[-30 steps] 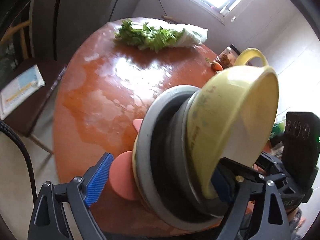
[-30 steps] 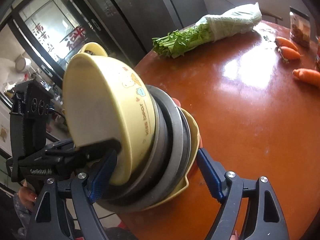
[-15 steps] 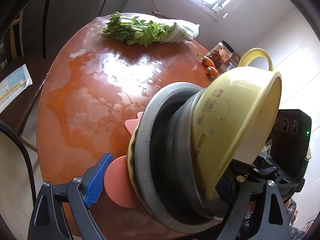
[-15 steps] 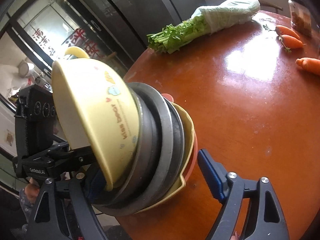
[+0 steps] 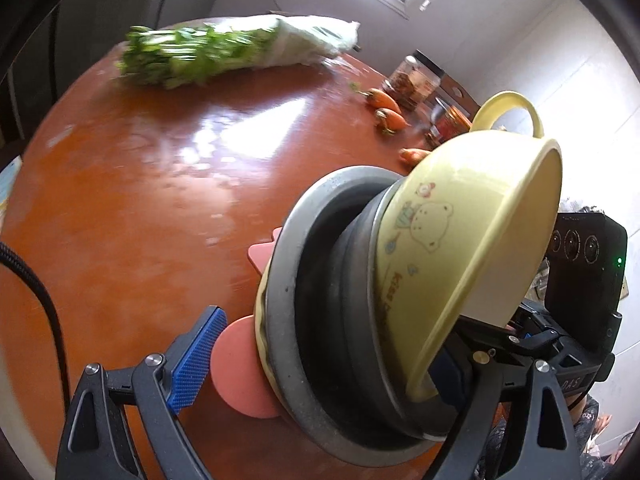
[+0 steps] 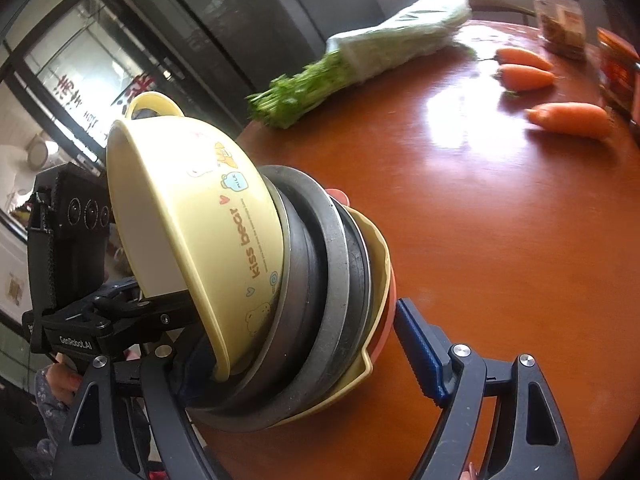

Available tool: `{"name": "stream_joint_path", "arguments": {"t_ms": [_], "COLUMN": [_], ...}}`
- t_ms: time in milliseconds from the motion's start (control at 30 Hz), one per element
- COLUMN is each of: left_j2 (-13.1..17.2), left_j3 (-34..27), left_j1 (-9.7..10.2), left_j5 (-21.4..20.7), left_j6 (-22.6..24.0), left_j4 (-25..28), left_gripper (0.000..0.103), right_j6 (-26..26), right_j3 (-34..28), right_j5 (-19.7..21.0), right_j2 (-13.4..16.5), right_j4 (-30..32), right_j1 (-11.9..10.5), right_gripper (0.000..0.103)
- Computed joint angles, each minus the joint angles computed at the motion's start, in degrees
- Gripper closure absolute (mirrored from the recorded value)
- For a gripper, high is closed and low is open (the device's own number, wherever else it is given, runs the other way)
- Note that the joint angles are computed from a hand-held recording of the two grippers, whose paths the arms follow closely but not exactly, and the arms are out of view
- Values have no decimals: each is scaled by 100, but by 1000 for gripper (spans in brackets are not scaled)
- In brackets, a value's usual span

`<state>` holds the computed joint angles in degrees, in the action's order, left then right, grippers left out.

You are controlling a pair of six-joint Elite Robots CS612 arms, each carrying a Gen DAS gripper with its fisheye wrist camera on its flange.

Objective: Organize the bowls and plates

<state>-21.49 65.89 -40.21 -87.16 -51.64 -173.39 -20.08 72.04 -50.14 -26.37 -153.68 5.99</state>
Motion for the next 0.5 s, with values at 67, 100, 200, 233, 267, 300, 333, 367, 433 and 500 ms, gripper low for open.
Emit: {"name": "stream_joint_path", "arguments": {"t_ms": [67, 100, 200, 233, 267, 300, 333, 367, 433, 500], "left_j2": [111, 161, 324, 393, 433, 490, 543, 596, 694, 784], "left_j3": [-267, -388, -768, -929, -1027, -1163, -1289, -1416, -1640, -1865], "left_j1": [-17, -24, -40, -52, -60, -72, -86, -96, -119, -148], "left_j5": [-33, -51, -143, -163, -171, -168, -164, -167, -187, -195], "left_j6": [96, 136, 234, 284, 327, 384, 440, 491, 578, 662], "left_j4": [160, 234, 457, 552, 613, 706, 789, 876, 1007, 1157], "left_gripper": [11, 11, 11, 11, 11, 11, 11, 11, 11, 11], "right_j6": [25, 45, 80, 89, 91, 89, 96, 109, 116, 126], "right_j3": [2, 12, 27, 35, 56, 66, 96, 113, 159, 245], "right_j5": [0, 0, -25, -28, -31, -41, -45, -57, -76, -99], "right_j2": [0, -3, -11, -15, -26, -30, -42, -53, -78, -126], "right_j4": [-9, -24, -67, -73, -84, -98, -124, -133, -160, -212], "right_j1": [-88, -135, -246, -284, -319, -354, -390, -429, -495, -566], "right_gripper": [20, 20, 20, 20, 20, 20, 20, 20, 20, 20]}}
